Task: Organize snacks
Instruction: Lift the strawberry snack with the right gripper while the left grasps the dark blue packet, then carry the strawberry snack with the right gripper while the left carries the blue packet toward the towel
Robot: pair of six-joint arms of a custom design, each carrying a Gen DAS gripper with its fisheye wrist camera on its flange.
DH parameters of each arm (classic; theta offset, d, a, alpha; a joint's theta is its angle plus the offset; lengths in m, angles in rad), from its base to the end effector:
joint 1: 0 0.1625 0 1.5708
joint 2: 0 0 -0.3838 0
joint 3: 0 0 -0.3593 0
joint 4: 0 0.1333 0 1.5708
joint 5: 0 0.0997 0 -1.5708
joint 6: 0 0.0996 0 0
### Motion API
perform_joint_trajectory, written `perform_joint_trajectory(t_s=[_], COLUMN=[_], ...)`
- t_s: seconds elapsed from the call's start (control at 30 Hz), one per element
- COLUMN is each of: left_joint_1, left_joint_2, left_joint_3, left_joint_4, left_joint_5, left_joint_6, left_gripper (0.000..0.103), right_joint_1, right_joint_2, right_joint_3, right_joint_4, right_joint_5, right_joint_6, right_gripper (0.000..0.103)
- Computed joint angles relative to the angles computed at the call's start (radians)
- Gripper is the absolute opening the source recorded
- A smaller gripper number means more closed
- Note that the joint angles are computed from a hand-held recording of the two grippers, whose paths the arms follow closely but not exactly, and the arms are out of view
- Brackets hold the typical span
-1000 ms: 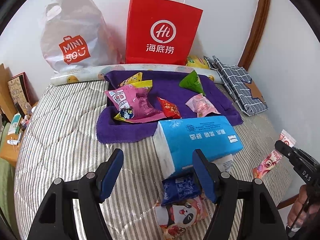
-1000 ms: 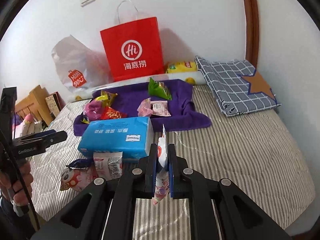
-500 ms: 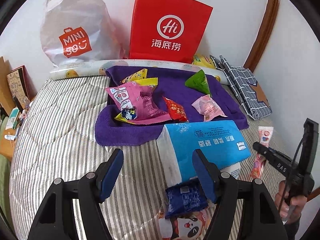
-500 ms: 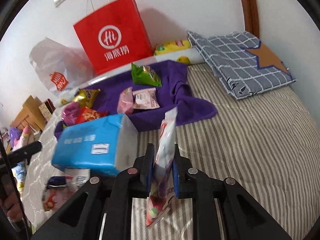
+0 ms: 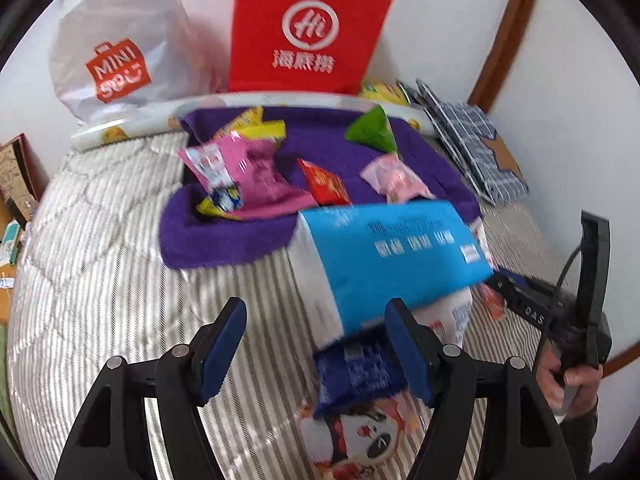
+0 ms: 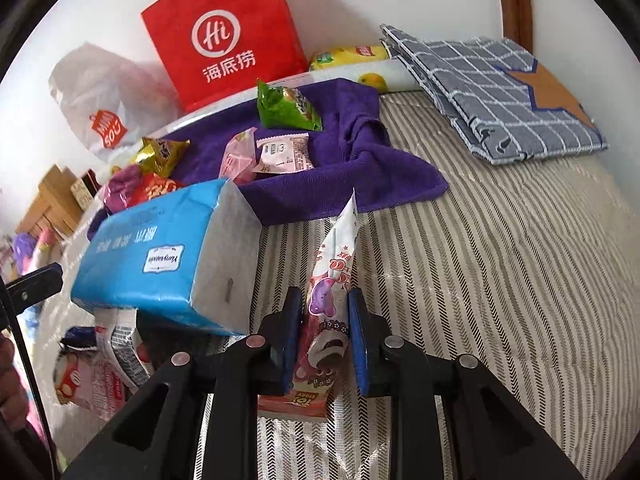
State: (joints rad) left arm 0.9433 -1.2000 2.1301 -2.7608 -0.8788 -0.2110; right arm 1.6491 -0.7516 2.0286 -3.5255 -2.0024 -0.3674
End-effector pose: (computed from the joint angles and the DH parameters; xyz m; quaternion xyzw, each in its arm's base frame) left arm -0.1165 -0.4960 0.1837 0.1499 0.9217 -0.2482 0.2575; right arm 0.1319 -0.5101 0.0727 0.1342 -0.9142 0.2922 0.2466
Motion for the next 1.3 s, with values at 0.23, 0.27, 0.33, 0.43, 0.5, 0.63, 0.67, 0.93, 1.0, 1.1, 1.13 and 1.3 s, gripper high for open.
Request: perform_joint_trajectory(t_s=[0.23, 0.27, 0.33, 0.43, 0.5, 0.63, 0.67, 0.93, 1.0, 1.1, 1.13, 1.3], left_joint_1=[0.001, 0.005, 0.016, 0.012, 0.013, -0.008, -0.016, -0.079, -0.096, -0.115, -0.121, -0.133], left_joint_2=[0.043, 0.047, 0.051, 0.066, 0.062, 0.024, 0.012, -0.066, -0.064, -0.054, -0.046, -0.008], left_joint_3=[-0.019, -0.025, -0.041, -0.036, -0.035, -0.004, 0.002, 0.028, 0.020, -0.003, -0.013, -0.055], left_joint_4=[0.099, 0.116, 0.161, 0.179, 0.191, 0.170, 0.170, 0.188, 0.192, 0.200, 0.200, 0.187], left_joint_5=[-0.005, -0.017, -0.042, -0.020, -0.027, 0.000, 0.011, 0.062, 0.080, 0.101, 0.112, 0.133], left_joint_6=[-0.034, -0.049, -0.077, -0.078, -0.089, -0.107, -0.114, -0.204, -0.232, -0.268, -0.282, -0.325], left_gripper=[0.071, 0.071, 0.071, 0.048, 0.040, 0.038, 0.038, 0.038, 0.038, 0.038, 0.038, 0.038], right_joint_1=[0.012, 0.013, 0.011, 0.014, 0.017, 0.027, 0.030, 0.057, 0.062, 0.069, 0.072, 0.073], right_joint_2=[0.032, 0.030, 0.016, 0.000, -0.013, -0.063, -0.074, -0.163, -0.182, -0.206, -0.211, -0.224], right_joint_3=[-0.010, -0.007, 0.010, 0.038, 0.058, 0.105, 0.114, 0.148, 0.145, 0.130, 0.119, 0.070], right_joint_4=[-0.026, -0.028, -0.031, -0.070, -0.092, -0.101, -0.104, -0.044, -0.016, 0.039, 0.060, 0.151], right_joint_5=[-0.044, -0.046, -0.038, -0.035, -0.035, -0.024, -0.022, 0.025, 0.042, 0.066, 0.067, 0.091], right_joint_6=[-0.044, -0.039, -0.022, -0.028, -0.033, -0.035, -0.037, -0.052, -0.060, -0.080, -0.090, -0.130], right_gripper=[0.022, 0.020, 0.020, 0.020, 0.020, 0.020, 0.020, 0.020, 0.020, 0.020, 0.020, 0.020])
